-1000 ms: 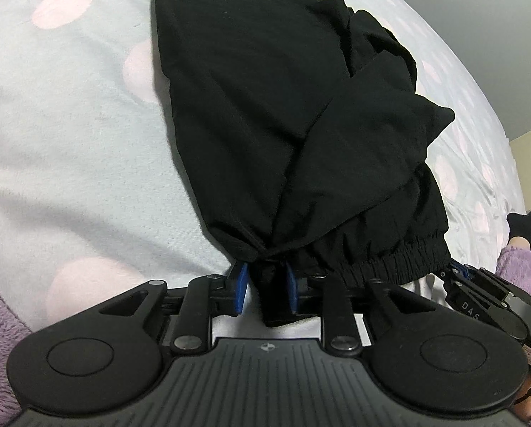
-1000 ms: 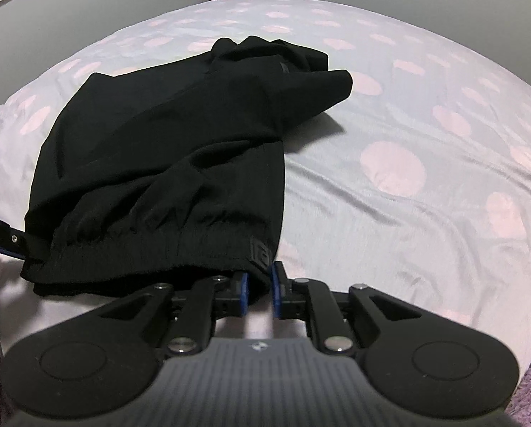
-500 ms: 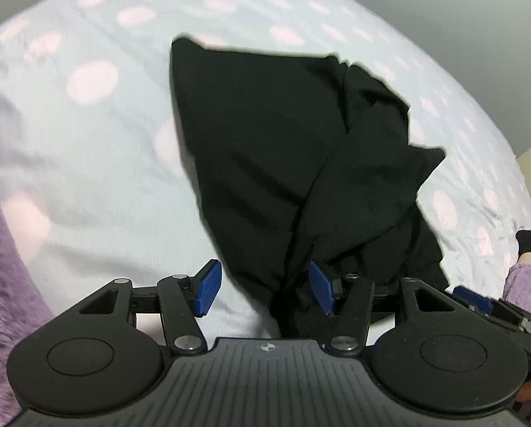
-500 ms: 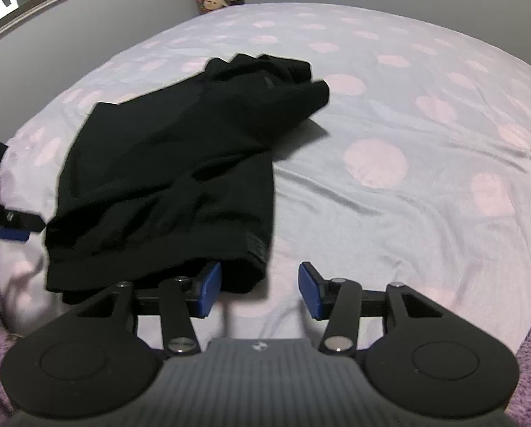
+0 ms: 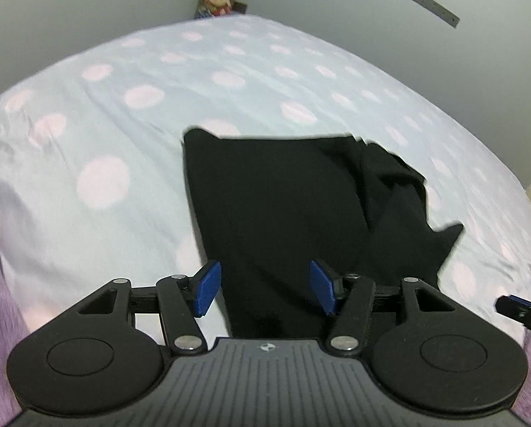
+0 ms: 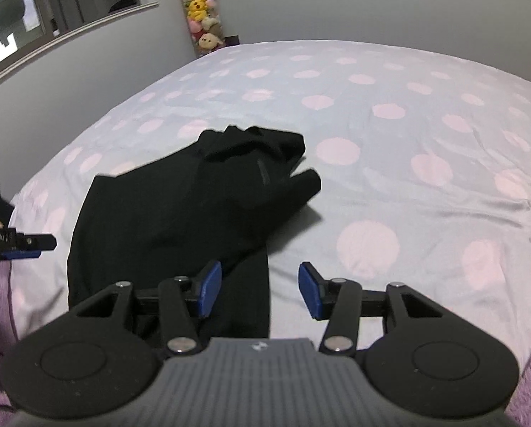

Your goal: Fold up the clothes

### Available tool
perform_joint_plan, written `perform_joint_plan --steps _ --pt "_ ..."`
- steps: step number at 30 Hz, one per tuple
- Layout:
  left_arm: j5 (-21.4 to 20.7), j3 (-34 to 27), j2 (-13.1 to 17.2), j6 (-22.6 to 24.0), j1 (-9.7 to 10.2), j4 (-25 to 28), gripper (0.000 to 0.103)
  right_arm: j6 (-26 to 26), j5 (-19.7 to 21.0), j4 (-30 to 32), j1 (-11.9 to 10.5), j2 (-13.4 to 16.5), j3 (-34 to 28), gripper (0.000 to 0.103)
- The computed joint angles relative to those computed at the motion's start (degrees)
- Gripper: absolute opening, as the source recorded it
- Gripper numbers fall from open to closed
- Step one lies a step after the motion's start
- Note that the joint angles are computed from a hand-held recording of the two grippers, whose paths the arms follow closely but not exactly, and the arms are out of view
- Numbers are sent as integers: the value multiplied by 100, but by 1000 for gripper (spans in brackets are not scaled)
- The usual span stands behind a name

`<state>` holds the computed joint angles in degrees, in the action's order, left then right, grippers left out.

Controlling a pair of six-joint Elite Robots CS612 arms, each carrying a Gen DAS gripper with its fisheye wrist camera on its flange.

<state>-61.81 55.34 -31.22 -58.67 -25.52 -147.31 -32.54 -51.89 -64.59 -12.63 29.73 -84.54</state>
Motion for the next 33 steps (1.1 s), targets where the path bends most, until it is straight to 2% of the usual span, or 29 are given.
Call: perform_joint_plan --steps 6,9,13,19,23,26,29,32,33 --pt "222 -279 183 222 111 79 53 240 -246 -262 190 -118 342 52" --pt "445 -412 265 196 149 162 53 242 -388 -362 281 -152 475 52" --pt "485 -760 445 172 234 430 53 264 -571 -552 395 -238 721 52" --pt "665 -1178 669 355 317 615 53 322 -788 -1056 546 -378 1115 52" --pt "939 -1326 783 298 311 707 53 306 -868 -1470 627 -398 1304 52" --pt "1024 -1394 830 255 311 874 53 306 -913 -1702 677 -410 1422 61" --pt "906 -1368 822 138 331 911 53 326 -868 -1897 704 -415 1522 63" --pt "784 -1326 798 -74 357 954 53 464 -960 -2229 740 -415 1609 77" --pt "772 -1329 798 -108 362 968 53 561 -1026 -2340 755 -437 1665 77"
